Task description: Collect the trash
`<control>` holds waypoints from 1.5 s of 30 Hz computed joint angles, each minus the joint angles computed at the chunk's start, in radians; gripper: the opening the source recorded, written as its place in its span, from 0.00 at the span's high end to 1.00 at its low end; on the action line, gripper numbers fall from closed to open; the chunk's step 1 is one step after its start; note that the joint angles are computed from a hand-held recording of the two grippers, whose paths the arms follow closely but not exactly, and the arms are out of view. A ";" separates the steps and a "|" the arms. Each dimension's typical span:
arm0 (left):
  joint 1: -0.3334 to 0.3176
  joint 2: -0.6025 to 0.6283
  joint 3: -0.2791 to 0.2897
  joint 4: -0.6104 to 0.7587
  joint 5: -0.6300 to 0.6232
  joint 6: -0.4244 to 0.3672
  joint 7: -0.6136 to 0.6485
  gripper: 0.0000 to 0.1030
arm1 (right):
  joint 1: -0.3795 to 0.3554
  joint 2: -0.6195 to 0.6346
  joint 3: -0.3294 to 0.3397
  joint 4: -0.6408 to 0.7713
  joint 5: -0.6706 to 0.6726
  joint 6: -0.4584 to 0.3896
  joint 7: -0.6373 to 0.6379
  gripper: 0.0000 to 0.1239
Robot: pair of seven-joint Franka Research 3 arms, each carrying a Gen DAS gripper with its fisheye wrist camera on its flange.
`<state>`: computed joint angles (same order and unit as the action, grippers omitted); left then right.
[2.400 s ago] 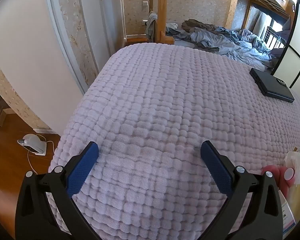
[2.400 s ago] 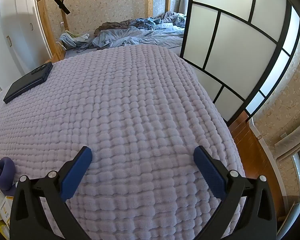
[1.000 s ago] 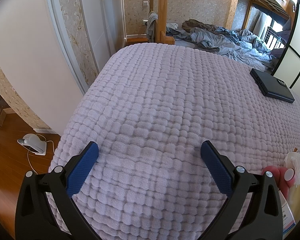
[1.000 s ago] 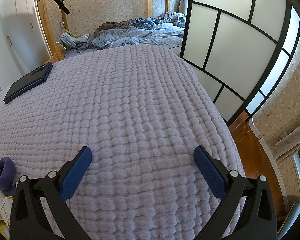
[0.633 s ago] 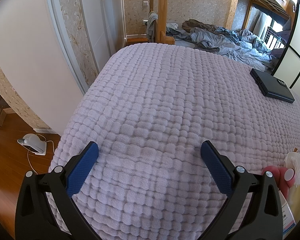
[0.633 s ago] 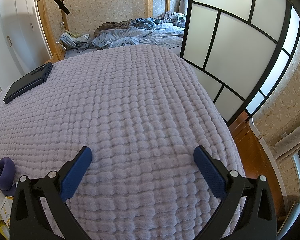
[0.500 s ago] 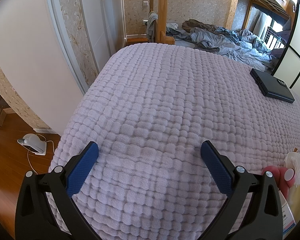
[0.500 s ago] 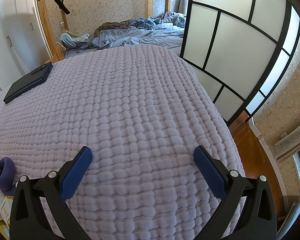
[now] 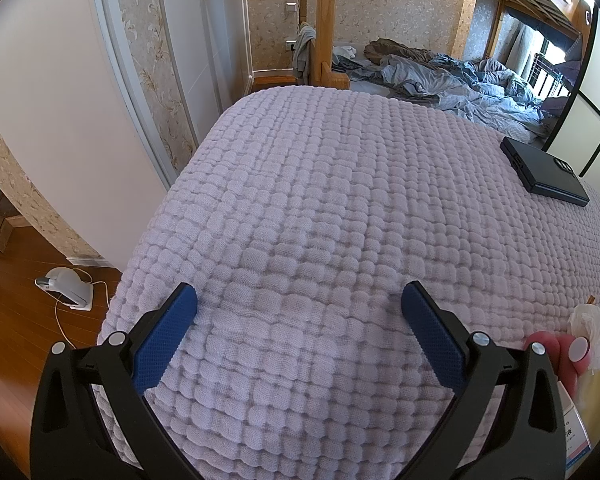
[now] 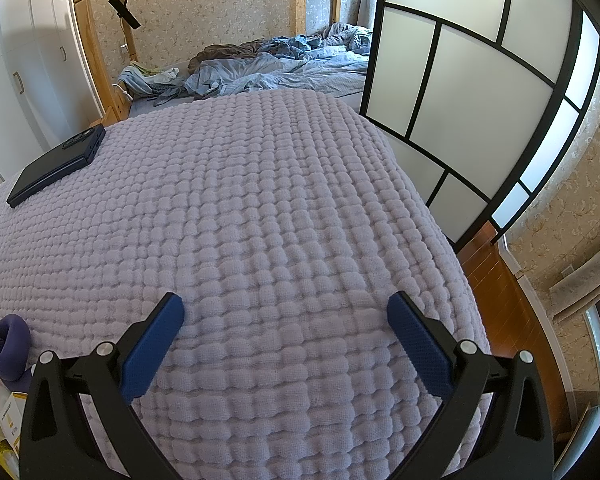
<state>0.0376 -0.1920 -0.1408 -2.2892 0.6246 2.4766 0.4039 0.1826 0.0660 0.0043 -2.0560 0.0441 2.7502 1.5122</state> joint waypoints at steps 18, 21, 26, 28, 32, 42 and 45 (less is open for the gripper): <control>-0.011 -0.025 0.038 0.003 -0.146 0.022 0.131 0.01 | -0.018 -0.108 0.006 -0.053 0.169 -0.009 -0.135 0.20; 0.002 -0.106 0.008 -0.050 -0.102 0.056 0.100 0.01 | 0.008 -0.237 -0.016 -0.147 0.356 0.016 -0.318 0.20; -0.053 -0.274 -0.017 -0.166 -0.113 0.122 0.177 0.01 | 0.095 -0.517 -0.066 -0.349 0.513 -0.033 -0.548 0.20; -0.099 -0.318 -0.025 -0.197 -0.141 0.138 0.242 0.01 | 0.110 -0.583 -0.070 -0.405 0.526 -0.074 -0.587 0.20; -0.189 -0.319 -0.014 -0.223 -0.234 0.204 0.370 0.01 | 0.134 -0.667 -0.042 -0.498 0.513 -0.122 -0.645 0.20; -0.185 -0.198 -0.064 -0.182 -0.251 0.202 0.475 0.06 | 0.142 -0.601 0.006 -0.517 0.468 -0.115 -0.614 0.20; -0.176 -0.161 -0.051 -0.168 -0.258 0.210 0.490 0.16 | 0.148 -0.579 0.013 -0.520 0.456 -0.089 -0.608 0.22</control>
